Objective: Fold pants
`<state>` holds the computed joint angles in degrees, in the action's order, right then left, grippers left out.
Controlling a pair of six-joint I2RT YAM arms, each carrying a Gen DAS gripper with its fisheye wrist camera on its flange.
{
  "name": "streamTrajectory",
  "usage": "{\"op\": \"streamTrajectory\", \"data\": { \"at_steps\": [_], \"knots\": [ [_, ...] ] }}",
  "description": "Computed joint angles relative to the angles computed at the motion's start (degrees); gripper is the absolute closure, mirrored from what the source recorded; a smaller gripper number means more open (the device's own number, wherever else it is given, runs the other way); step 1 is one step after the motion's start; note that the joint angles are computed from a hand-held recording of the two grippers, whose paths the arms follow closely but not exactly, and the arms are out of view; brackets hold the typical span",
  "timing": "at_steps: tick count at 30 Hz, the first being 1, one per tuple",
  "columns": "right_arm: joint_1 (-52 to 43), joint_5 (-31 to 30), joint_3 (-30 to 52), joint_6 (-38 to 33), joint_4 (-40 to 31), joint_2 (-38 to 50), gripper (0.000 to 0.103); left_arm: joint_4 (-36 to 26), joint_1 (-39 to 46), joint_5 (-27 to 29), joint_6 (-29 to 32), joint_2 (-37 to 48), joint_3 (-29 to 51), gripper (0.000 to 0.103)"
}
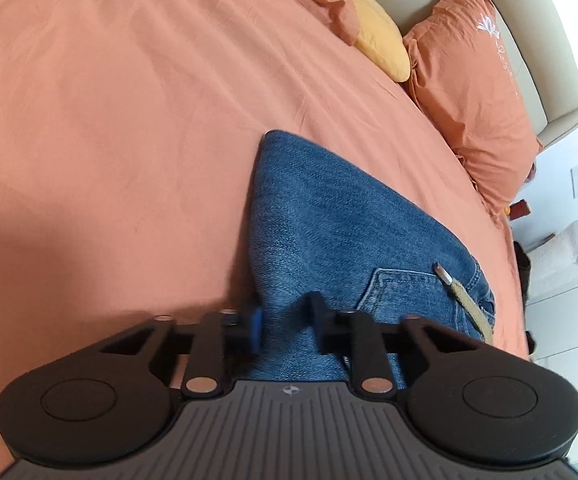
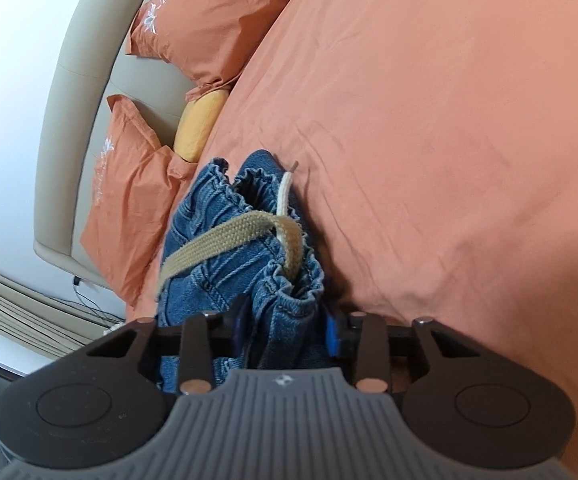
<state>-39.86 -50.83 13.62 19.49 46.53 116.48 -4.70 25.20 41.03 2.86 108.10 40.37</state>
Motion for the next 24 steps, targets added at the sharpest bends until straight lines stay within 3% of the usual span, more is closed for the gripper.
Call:
{"op": "streamTrajectory", "data": {
  "at_steps": [5,12,15,20,24],
  "knots": [
    [-1.0,-1.7,-2.9,-3.5,-5.1,-9.7,0.08,-2.9,-0.5,-1.6,3.1,-9.9,-2.7,0.096],
    [6.6,1.3,-5.7,0.2,-20.3,-35.1,0.081,-20.3,0.9,-1.9,11.9,-21.0,3.9,0.096],
    [13.4,4.5,-6.2,5.7,-26.0,-46.0,0.081,-28.8,4.3,-2.1,17.7,-23.3,9.5,0.096],
    [34.5,16.9,-6.6,20.0,-24.4,-56.3,0.081,-41.5,14.1,-2.1,30.0,-22.3,21.1,0.096],
    [55.5,31.3,-3.1,28.6,-17.6,-51.4,0.081,-47.1,23.0,-2.2,38.5,-17.5,29.7,0.096]
  ]
}}
